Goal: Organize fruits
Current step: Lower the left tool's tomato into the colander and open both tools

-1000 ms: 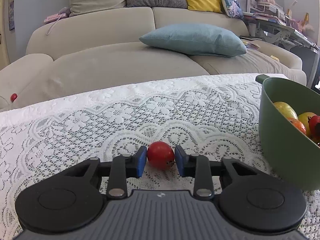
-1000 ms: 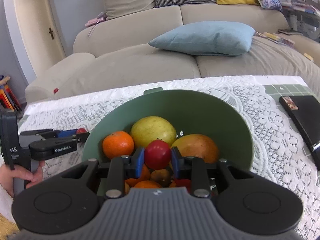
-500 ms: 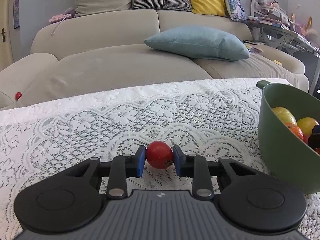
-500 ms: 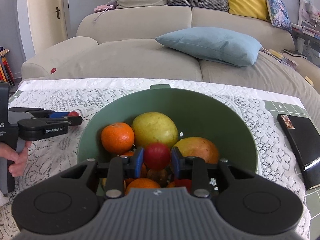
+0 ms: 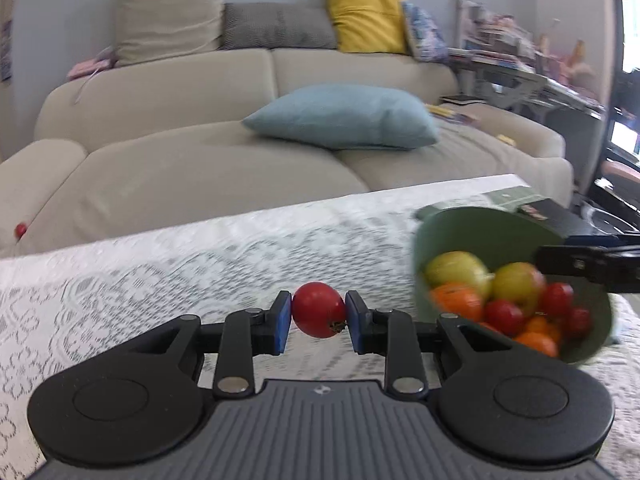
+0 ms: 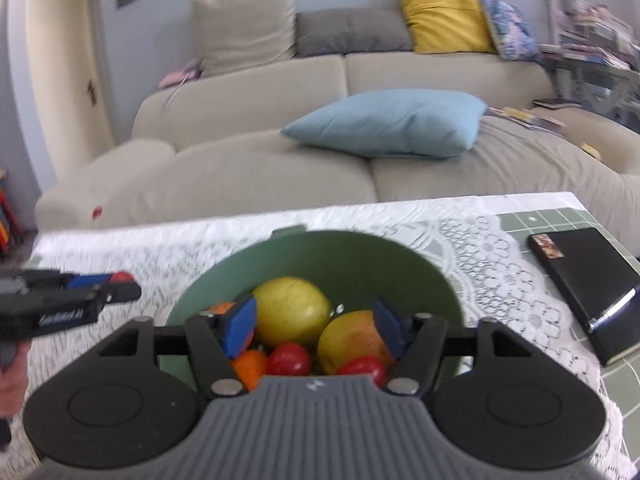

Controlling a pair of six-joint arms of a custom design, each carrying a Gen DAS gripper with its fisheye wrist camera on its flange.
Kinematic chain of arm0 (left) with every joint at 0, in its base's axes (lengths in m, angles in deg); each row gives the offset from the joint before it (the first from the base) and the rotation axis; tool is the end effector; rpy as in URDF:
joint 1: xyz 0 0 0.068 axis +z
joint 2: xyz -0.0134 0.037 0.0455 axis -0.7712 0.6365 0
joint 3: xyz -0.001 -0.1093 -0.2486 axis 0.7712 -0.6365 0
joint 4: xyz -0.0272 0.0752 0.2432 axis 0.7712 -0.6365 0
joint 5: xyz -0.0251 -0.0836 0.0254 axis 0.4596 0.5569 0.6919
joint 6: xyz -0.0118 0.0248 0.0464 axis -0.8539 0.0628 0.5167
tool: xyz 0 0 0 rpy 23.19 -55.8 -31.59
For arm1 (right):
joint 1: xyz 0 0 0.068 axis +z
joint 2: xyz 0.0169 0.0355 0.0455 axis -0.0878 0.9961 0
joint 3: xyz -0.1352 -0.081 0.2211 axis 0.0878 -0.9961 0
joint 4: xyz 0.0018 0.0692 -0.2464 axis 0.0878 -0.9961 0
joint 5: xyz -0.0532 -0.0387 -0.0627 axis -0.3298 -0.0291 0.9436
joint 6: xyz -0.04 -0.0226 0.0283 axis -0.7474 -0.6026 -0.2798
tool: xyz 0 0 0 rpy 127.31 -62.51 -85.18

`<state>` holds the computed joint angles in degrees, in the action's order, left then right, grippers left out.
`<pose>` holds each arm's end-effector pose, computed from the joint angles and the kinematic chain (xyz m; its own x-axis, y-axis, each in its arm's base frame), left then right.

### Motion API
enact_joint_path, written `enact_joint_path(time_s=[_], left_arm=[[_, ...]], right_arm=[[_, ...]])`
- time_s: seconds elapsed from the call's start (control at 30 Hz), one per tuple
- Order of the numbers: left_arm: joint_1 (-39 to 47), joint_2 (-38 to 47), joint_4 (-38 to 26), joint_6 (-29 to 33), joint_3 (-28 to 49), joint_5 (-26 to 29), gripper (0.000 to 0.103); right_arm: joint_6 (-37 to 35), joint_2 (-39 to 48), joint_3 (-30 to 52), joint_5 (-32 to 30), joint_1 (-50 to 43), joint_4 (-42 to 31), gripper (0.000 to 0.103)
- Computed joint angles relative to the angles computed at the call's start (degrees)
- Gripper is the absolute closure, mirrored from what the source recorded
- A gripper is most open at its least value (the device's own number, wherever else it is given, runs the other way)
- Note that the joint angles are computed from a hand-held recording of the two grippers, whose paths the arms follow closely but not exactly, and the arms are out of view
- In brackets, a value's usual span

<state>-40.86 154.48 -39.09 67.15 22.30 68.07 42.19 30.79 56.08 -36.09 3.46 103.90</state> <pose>0.2262 0.0238 0.1161 -0.5317 0.1671 -0.8303 0.3223 0.9465 -0.0159 0.2143 0.0344 0.0994 -0.5420 0.0783 -0.8367 -0.1188 0.9785 0.1685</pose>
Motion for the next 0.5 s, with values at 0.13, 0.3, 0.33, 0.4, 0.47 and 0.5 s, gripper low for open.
enact_joint_path(time_s=[0.13, 0.3, 0.33, 0.4, 0.47, 0.5], left_arm=[[-3.8, -8.3, -9.5, 1.1, 0.4, 0.4, 0.071], [-10.5, -13.5, -17.0, 0.7, 2.0, 1.2, 0.071], [-12.5, -13.5, -17.7, 0.4, 2.4, 0.8, 0.071], [-16.9, -12.4, -18.3, -0.7, 3.3, -1.0, 0.071], [-21.3, -9.0, -16.4, -2.1, 4.2, -3.7, 0.071], [-22.9, -7.2, -15.3, -2.7, 4.6, -4.7, 0.071]], right_arm=[[1.7, -2.3, -0.5, 0.3, -2.1, -0.8, 0.026], [3.5, -4.2, -1.9, -2.4, -5.4, 0.0, 0.021], [4.1, -4.8, -2.2, -2.8, -5.7, 0.0, 0.02], [5.0, -5.2, -2.2, -4.2, -7.1, -0.2, 0.017], [5.7, -5.4, -2.2, -5.0, -8.0, -0.7, 0.014], [5.9, -5.2, -2.0, -5.4, -8.5, -0.9, 0.014]])
